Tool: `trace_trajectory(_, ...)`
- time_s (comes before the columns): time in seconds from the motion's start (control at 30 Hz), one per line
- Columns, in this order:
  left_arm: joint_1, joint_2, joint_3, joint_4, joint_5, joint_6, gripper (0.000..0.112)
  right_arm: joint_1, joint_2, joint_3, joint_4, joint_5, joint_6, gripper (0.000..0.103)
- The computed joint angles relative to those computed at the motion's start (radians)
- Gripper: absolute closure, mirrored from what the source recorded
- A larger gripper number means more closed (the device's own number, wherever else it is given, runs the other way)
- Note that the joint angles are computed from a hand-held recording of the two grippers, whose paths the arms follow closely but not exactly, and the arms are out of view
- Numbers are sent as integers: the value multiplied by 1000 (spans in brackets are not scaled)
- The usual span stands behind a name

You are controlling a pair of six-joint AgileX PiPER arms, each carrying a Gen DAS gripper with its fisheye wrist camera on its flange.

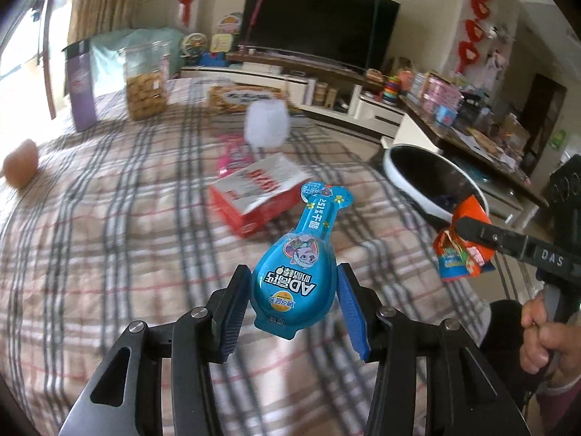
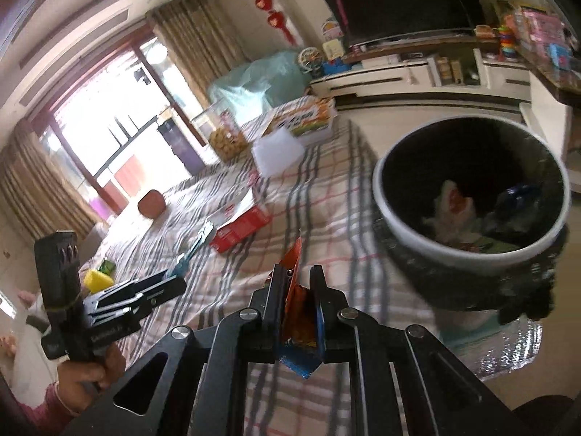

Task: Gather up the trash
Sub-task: 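Carry the bottle with the left tool while the right tool carries the orange bag over the bin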

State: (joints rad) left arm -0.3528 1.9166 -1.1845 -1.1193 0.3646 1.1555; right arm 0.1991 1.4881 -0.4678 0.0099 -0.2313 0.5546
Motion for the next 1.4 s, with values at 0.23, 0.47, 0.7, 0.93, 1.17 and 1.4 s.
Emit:
trace_trajectory(0.23,-63,46,-96,103,15,-99,65,-133,-118,54,-120,32,79,90)
trace_trajectory(0.47,-125,107,-203,194,23,-182,65,-275,-164,71,-417,38,319,90)
trace_trajectory(0.7,-176,187,-342,326,42,-317,65,-379,-145,57,-592,27,440,90)
trace_trajectory(0.93,-235,265,-488,480,64,-472,65,-459,-109,26,-729,19,527,90)
trace_trajectory(1.17,-284,360,-659,630,120,-625,65,-508,-69,-4,-785,10,553,90)
trace_trajectory(1.4,-319,484,-887,768,222,-764,65,-543,-21,-43,-850,2,592,90)
